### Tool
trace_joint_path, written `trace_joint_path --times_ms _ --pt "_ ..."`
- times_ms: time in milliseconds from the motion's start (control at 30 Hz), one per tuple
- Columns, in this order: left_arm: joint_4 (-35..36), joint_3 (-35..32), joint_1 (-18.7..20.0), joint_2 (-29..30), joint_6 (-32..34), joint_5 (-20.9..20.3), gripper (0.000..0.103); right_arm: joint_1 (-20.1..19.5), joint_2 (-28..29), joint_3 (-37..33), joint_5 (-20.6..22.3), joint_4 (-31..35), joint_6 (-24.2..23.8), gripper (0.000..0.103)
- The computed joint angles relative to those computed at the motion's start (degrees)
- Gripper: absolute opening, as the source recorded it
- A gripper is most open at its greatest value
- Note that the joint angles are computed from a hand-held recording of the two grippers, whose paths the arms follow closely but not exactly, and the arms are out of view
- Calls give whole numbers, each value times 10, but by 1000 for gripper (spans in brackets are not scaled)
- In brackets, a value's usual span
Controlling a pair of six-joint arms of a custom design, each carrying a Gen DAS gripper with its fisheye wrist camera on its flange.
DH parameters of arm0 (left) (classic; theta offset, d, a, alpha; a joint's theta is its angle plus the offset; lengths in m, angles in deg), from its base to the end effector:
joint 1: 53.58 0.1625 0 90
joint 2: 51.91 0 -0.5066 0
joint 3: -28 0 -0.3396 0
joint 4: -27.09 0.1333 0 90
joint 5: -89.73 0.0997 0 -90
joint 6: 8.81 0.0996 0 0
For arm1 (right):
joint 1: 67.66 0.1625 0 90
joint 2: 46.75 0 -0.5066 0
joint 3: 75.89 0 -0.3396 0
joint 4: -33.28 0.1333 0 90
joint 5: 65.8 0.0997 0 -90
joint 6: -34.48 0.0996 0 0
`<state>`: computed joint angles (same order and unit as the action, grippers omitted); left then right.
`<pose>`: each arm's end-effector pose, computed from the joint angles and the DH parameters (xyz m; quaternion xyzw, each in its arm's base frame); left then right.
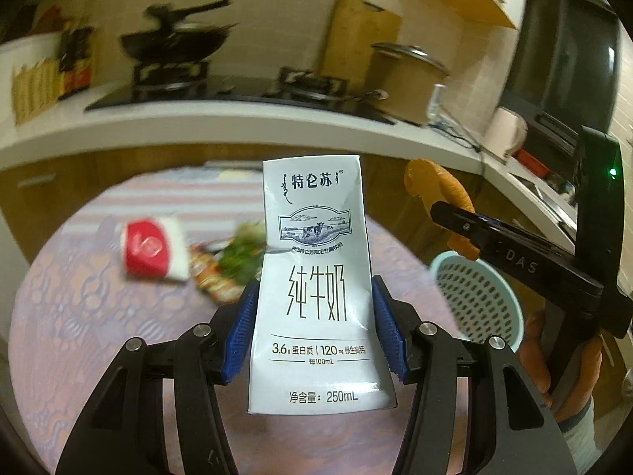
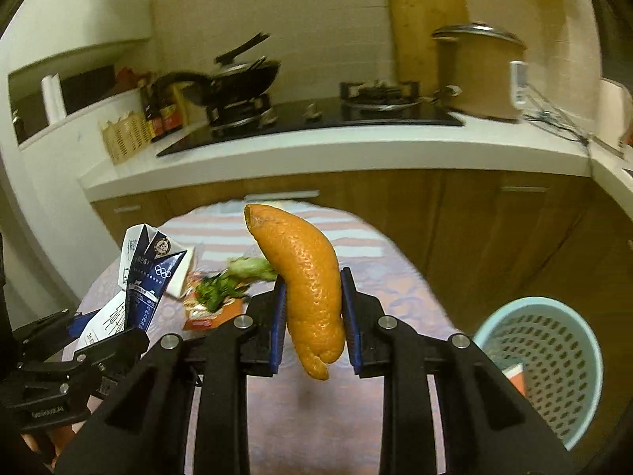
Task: Collect trash
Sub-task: 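Carry the carton and sweet potato over the blue basket and release both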
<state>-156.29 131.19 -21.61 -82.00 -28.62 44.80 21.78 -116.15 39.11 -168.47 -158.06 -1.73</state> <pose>-0.4477 -0.5197 0.0601 0.2339 0.8812 -0.3635 0.1914 0.1061 -0.5534 0.4218 0.2198 -0.8522 0.4101 0.2391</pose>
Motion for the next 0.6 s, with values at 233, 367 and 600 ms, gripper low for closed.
trace_joint_path --times_ms 233,367,600 --pt "27 -81 -16 41 45 -31 53 -35 -52 -8 8 15 28 22" --pt "51 -130 -16 69 56 -69 53 -63 -79 -7 5 6 30 22" --pt "117 -240 -13 138 80 -112 53 -134 -122 -11 30 4 53 22"
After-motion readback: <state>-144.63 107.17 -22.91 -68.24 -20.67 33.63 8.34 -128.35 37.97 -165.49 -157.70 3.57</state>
